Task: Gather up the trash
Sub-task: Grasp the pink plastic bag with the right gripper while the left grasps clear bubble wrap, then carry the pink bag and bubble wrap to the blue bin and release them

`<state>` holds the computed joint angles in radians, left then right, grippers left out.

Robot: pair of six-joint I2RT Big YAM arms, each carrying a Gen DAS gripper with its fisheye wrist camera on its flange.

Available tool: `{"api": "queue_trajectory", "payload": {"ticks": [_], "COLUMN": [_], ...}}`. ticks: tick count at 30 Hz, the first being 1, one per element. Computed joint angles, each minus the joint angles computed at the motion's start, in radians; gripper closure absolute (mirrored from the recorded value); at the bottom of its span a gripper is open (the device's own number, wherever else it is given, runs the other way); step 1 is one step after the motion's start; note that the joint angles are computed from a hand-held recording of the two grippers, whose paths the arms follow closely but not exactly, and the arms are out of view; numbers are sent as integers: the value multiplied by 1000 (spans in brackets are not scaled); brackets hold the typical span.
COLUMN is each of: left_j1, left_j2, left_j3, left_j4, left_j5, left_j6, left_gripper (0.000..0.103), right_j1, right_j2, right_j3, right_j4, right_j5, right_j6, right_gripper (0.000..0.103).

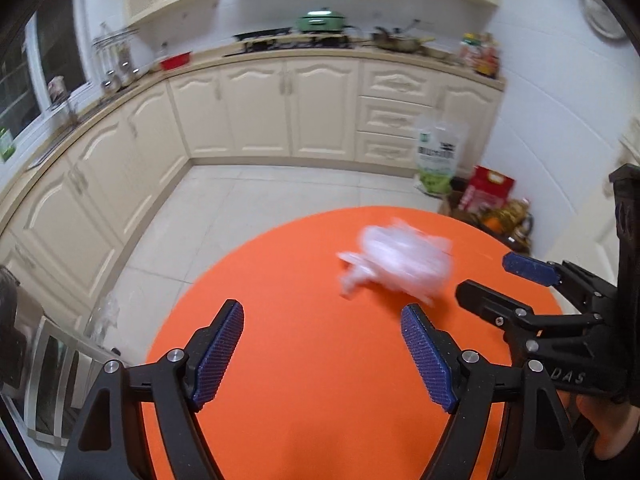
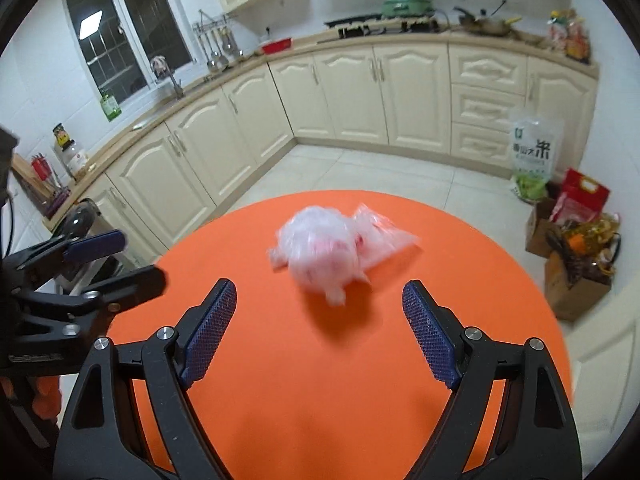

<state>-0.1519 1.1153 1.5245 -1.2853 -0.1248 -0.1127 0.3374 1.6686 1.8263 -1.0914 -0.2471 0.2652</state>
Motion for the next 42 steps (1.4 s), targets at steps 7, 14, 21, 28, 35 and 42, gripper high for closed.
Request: {"api": "queue_trajectory", "payload": {"ticks": [7,14,21,28,35,42], "left_j1": [82,110,94,30,-17,-38], "left_j2": [129,320,473,607,703,642], "left_j3": [69,208,302,439,562,466], "left_j4": [6,33,60,1,-54,8], "left_j5": [80,155,176,114,79,57], "left_j6": [-1,30,-3,-57,-65,-95], "left_gripper": [26,26,26,30,64,84], "right_j1": [9,-14,-110,-155,-170,-168], "right_j2": [195,161,36,-2,-36,-72], "right_j3": [170,82,-62,-110,-153,-179], "right_j4": [-65,-14,54,35,48,52], "right_j5": [-50,-64,-66,-92,-107,-107], "right_j6": [-37,-70,-38,-56,-67,-66], "right_gripper": [19,52,51,51,51,51]}}
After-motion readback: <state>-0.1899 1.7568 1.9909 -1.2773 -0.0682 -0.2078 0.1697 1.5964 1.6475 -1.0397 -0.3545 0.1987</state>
